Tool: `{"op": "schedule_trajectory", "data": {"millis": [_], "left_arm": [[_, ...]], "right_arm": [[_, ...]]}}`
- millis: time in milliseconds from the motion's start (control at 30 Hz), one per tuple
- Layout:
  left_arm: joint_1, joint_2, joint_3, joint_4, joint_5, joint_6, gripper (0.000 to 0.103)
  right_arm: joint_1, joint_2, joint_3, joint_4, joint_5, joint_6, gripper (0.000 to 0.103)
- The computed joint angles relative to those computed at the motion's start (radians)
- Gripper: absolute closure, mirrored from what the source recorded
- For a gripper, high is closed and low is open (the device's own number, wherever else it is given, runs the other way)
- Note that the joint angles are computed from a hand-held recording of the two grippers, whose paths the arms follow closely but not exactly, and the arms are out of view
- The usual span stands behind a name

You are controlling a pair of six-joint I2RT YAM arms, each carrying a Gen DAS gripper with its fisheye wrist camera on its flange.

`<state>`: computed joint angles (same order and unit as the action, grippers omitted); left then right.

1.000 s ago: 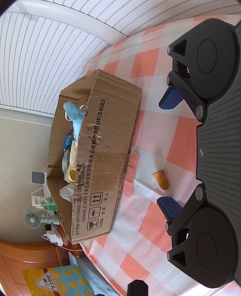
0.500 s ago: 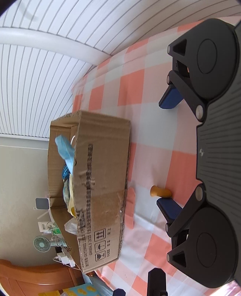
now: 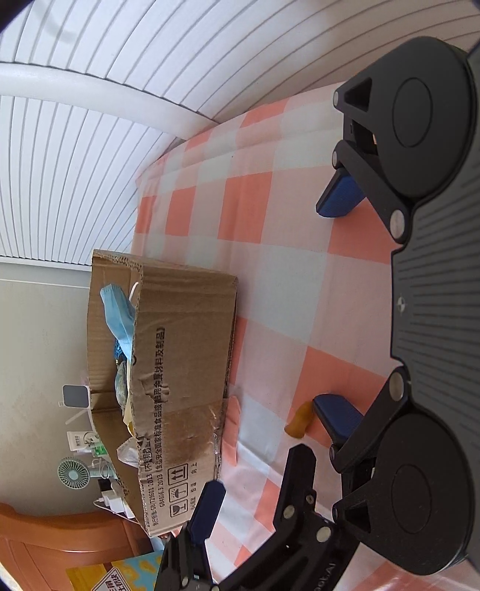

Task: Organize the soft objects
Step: 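Withdraw both tools from the box and move the right tool toward the pink bandage strip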

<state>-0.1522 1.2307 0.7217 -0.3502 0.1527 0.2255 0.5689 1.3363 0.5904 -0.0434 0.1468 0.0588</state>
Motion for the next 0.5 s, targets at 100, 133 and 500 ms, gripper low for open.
{"op": "schedule_trajectory", "data": {"millis": [100,133,500], "left_arm": [[0.018,0.043,0.022,0.010,0.054,0.020,0.009],[0.025,0.055,0.027,0.018,0.072,0.034,0.009],[0.065,0.132,0.080,-0.022,0.178,0.147,0.009]], "right_arm": [[-0.023,-0.011,-0.008,0.001,-0.025,-0.019,0.000],[-0.031,-0.017,-0.011,-0.003,-0.033,-0.025,0.000],[-0.055,-0.036,-0.019,-0.016,-0.073,-0.064,0.000]]}}
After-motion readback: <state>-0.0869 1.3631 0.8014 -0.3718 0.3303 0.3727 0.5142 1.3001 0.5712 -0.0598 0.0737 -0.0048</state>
